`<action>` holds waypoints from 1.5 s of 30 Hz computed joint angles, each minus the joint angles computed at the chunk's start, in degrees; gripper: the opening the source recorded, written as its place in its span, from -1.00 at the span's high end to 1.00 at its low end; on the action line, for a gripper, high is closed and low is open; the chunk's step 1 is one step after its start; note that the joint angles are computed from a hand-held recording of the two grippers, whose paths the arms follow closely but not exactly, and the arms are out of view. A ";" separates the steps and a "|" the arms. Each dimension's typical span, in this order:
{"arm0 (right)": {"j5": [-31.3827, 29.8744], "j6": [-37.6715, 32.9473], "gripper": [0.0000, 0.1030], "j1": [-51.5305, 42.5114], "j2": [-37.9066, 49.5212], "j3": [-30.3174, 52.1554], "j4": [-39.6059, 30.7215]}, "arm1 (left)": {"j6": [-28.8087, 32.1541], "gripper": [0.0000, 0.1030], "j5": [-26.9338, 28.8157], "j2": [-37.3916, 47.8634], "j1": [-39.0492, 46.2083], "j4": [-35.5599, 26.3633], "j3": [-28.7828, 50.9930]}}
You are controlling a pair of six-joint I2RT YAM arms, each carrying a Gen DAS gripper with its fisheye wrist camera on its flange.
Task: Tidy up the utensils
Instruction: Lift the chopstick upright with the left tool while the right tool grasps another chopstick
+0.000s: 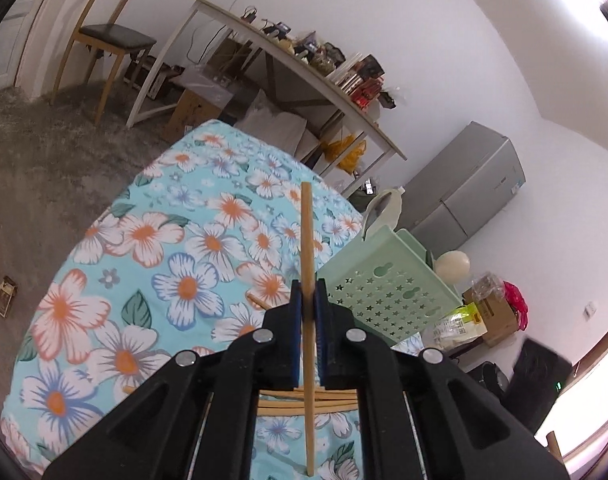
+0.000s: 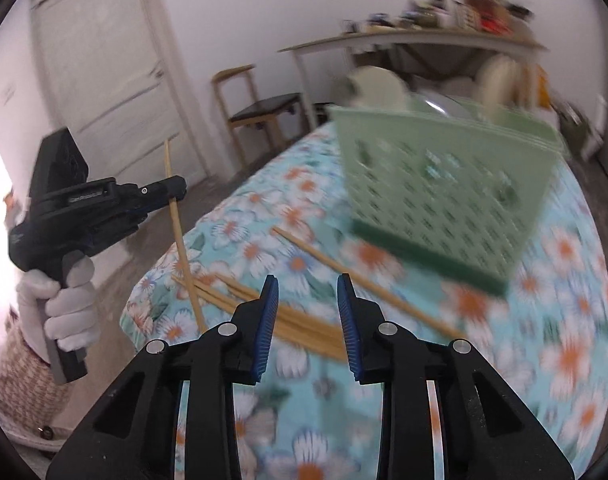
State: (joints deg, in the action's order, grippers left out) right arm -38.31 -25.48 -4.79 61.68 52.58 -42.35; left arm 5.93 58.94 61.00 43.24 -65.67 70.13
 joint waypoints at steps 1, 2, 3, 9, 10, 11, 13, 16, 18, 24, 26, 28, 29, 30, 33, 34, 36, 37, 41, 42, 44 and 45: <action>1.79 0.23 0.44 2.62 1.36 1.00 0.95 | 1.50 0.90 0.89 0.37 1.22 -1.36 0.46; 3.63 -0.02 0.44 5.24 3.05 2.23 1.52 | 2.98 0.90 1.67 0.85 2.34 -2.63 1.00; 5.06 -0.74 0.44 7.18 4.56 3.37 1.53 | 4.32 0.90 2.16 1.28 3.20 -3.81 1.50; 15.22 -5.18 0.44 18.06 14.82 10.84 2.12 | 11.22 0.90 4.12 2.73 7.67 -8.58 2.28; 16.34 -5.61 0.44 19.18 16.52 11.80 2.25 | 11.65 0.90 4.48 3.00 8.27 -9.00 2.30; 17.32 -5.85 0.44 19.99 17.80 12.46 2.52 | 12.12 0.90 4.79 3.23 8.74 -9.35 2.23; 19.30 -6.63 0.44 21.73 21.44 14.51 2.21 | 12.85 0.90 4.83 3.32 9.29 -9.65 1.89; 23.08 -7.16 0.44 24.30 25.18 16.43 3.07 | 14.01 0.90 5.14 3.40 10.13 -10.35 1.64; 24.06 -7.46 0.44 25.42 27.25 18.24 2.54 | 14.13 0.90 5.30 3.55 10.33 -10.41 1.79; 29.52 -9.24 0.48 28.83 30.44 19.91 2.70 | 15.30 0.90 5.07 3.73 10.10 -10.96 2.06; 30.20 -9.10 0.54 28.72 31.37 19.73 3.25 | 14.78 0.90 4.98 3.49 9.84 -10.43 1.90; 30.46 -8.56 0.59 28.70 32.41 19.44 4.04 | 12.86 0.90 4.38 2.83 8.93 -8.66 1.52; 30.21 -8.45 0.65 28.60 32.50 19.16 4.27 | 12.45 0.90 4.25 2.68 8.71 -8.38 1.52; 29.87 -8.13 0.70 28.53 32.42 18.66 4.80 | 12.22 0.90 4.14 2.54 8.60 -8.18 1.48; 30.05 -7.07 0.82 28.78 31.57 18.01 5.66 | 10.67 0.90 3.42 1.47 7.99 -6.82 1.14; 30.40 -7.01 0.83 28.85 30.26 17.10 6.28 | 10.08 0.90 3.19 1.08 7.76 -6.39 1.08; 30.26 -6.86 0.85 28.36 28.33 16.48 6.56 | 8.95 0.90 2.74 0.17 7.23 -5.67 1.02; 30.15 -6.64 0.87 27.92 27.40 16.29 6.82 | 8.51 0.90 2.57 -0.32 7.01 -5.36 1.01; 27.63 -5.89 0.91 25.01 22.86 16.57 6.45 | 6.82 0.90 1.61 -2.47 6.15 -4.30 1.54; 26.57 -5.68 0.92 23.77 20.81 16.46 6.29 | 6.65 0.90 1.44 -2.93 6.10 -4.20 1.76; 24.79 -5.39 0.92 21.93 18.38 16.62 5.67 | 5.95 0.90 1.09 -3.78 5.78 -3.91 2.33; 23.73 -5.36 0.92 20.72 16.75 16.64 5.34 | 5.55 0.90 0.88 -4.04 5.60 -3.53 2.56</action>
